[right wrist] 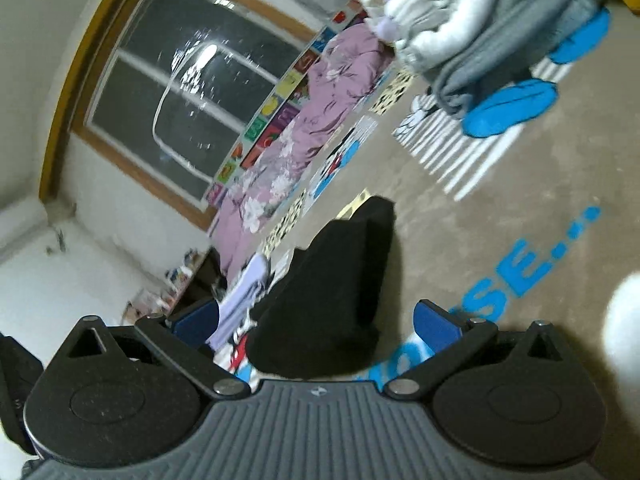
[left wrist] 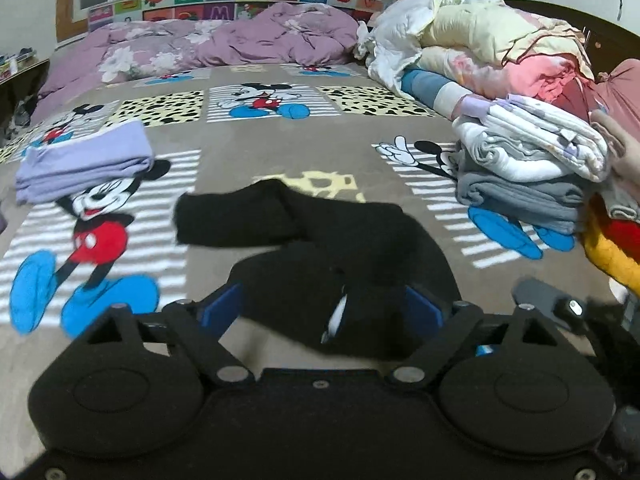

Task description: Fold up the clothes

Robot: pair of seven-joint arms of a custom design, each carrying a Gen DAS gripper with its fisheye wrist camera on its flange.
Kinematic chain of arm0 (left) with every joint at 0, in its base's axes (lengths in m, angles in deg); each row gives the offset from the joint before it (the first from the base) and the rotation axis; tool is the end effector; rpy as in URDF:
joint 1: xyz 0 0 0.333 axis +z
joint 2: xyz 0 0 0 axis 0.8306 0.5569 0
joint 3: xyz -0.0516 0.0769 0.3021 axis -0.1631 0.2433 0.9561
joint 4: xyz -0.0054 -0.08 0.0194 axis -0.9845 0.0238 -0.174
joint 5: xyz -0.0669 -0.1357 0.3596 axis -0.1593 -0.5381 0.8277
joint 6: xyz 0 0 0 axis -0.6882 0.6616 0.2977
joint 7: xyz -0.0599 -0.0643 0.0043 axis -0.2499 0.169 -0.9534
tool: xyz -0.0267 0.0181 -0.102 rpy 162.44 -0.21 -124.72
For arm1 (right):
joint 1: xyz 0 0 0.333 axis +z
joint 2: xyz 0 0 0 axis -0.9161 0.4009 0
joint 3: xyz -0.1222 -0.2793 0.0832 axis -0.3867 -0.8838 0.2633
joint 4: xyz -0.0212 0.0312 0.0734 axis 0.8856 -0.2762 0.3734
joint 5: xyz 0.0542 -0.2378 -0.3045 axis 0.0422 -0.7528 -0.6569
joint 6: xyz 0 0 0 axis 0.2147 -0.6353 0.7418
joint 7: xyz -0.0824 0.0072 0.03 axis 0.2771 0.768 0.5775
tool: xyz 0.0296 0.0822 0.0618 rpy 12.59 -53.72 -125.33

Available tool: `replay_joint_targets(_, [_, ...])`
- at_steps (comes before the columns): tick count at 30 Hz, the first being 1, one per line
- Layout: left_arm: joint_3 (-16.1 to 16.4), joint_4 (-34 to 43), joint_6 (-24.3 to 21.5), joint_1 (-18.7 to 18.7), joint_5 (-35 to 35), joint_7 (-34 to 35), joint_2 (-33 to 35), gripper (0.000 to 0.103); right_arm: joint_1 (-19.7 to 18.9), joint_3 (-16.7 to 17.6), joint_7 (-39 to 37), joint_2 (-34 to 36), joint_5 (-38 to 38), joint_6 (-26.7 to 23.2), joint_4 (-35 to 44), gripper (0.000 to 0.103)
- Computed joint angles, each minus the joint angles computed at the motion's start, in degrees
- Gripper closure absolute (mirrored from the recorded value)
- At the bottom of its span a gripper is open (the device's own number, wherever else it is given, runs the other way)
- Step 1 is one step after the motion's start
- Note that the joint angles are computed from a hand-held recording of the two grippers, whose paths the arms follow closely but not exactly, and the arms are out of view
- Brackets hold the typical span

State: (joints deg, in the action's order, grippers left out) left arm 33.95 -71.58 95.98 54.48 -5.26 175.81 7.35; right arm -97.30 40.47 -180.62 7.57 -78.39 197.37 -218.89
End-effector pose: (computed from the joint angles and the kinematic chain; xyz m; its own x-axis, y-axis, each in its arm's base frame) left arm 0.5362 -0.0638 0.5566 -0.8159 -0.5724 0.0815 -0.4117 0.4761 -0.7771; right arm 0.3114 0.2685 0.4431 -0.2737 -0.4559 -0.8469 0.0809 0.8665 -0.4926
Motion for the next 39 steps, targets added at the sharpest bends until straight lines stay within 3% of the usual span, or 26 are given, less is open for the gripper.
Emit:
replay_joint_targets(4, [-2.1,5.4,0.5,-0.8,3.4,-6.2,4.8,0.033,-2.0,1.4,2.7,-2.5,1.9,4.6,-1.7,0.0])
replay_joint_targets(12, [-6.0,17.7,0.3,-2.1,12.3,-21.8,15.7,0.051,-6.0,4.2,2.0,-4.1,6.7,10.2,-2.1,0.0])
replay_joint_targets(14, [-6.7,21.2,-0.9,-2.3,15.0,-26.4,18.8,0.065,-6.4,4.7,1.9,-4.7,7.8,10.8,-2.3,0.0])
replay_joint_targets(18, [-8.0,24.5,-1.4,-2.7,19.3,-31.7,22.0,0.076,-6.8,5.2,1.6,-5.0,9.2,11.3,-2.5,0.0])
replay_joint_targets(19, [-8.2,24.6,-0.9,-2.9,20.2,-32.4,22.3,0.092,-7.1,5.4,1.5,-5.1,9.5,11.7,-2.5,0.0])
replay_joint_targets(20, [-8.5,24.4,-0.6,-2.6,19.8,-32.2,22.3,0.099,-7.3,5.5,1.2,-5.0,9.6,11.9,-2.4,0.0])
replay_joint_targets(27, [-8.5,22.1,-2.6,1.7,7.2,-24.2,18.7,0.099,-7.8,6.0,-0.1,-4.8,10.8,12.3,-2.1,0.0])
replay_joint_targets(39, [-2.4,19.9,-12.9,8.2,-7.6,-17.3,12.5,0.099,-7.9,6.2,-1.2,-4.4,10.7,11.7,-1.3,0.0])
